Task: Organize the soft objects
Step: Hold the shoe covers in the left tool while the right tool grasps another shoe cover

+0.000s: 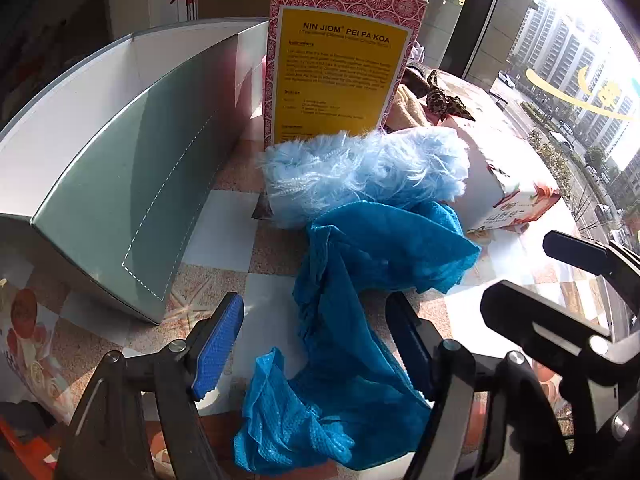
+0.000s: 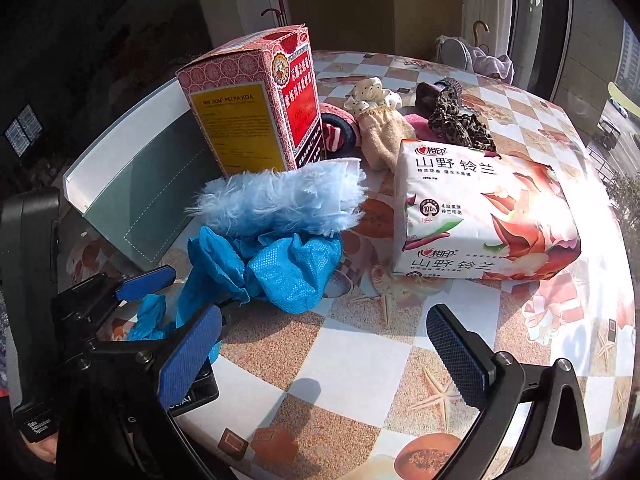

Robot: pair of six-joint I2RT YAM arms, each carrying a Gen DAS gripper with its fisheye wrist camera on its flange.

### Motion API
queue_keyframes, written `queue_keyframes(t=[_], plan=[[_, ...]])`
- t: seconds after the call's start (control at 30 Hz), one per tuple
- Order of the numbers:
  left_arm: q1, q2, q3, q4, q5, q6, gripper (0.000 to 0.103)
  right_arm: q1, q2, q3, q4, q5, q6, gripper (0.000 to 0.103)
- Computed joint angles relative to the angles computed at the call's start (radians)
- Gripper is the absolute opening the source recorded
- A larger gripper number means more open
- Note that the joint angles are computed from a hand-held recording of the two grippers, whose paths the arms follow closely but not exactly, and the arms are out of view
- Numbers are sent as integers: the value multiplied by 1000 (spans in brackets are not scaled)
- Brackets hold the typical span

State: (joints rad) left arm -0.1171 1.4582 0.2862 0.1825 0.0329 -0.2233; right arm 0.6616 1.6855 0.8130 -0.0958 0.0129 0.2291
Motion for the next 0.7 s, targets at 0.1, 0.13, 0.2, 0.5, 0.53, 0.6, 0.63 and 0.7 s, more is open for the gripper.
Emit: queue_keyframes(t=[0.1, 0.13, 0.2, 0.5, 0.53, 0.6, 0.63, 0.7], plan=[[13, 42, 31, -22, 16, 29, 28, -7, -14, -6, 9, -7, 9, 103], [18, 41, 28, -18, 21, 32, 25, -9, -14, -5, 8, -7, 11, 103], [28, 38, 24, -16, 31, 32, 21, -10, -4, 3, 3, -8, 8, 103], [75, -47, -8, -100, -57, 36, 19, 18, 99, 57, 48, -101, -46, 103], [82, -47, -7, -105, -60, 39, 19, 26, 130, 82, 39, -83, -46, 103], [86, -45, -3, -108, -72, 39, 20, 31, 185, 128, 22, -70, -42, 103], [91, -45, -5, -108, -75, 43, 21, 29, 205, 143, 22, -80, -43, 103], [98, -46, -9, -104, -81, 47, 21, 28, 241, 174, 19, -88, -45, 103]])
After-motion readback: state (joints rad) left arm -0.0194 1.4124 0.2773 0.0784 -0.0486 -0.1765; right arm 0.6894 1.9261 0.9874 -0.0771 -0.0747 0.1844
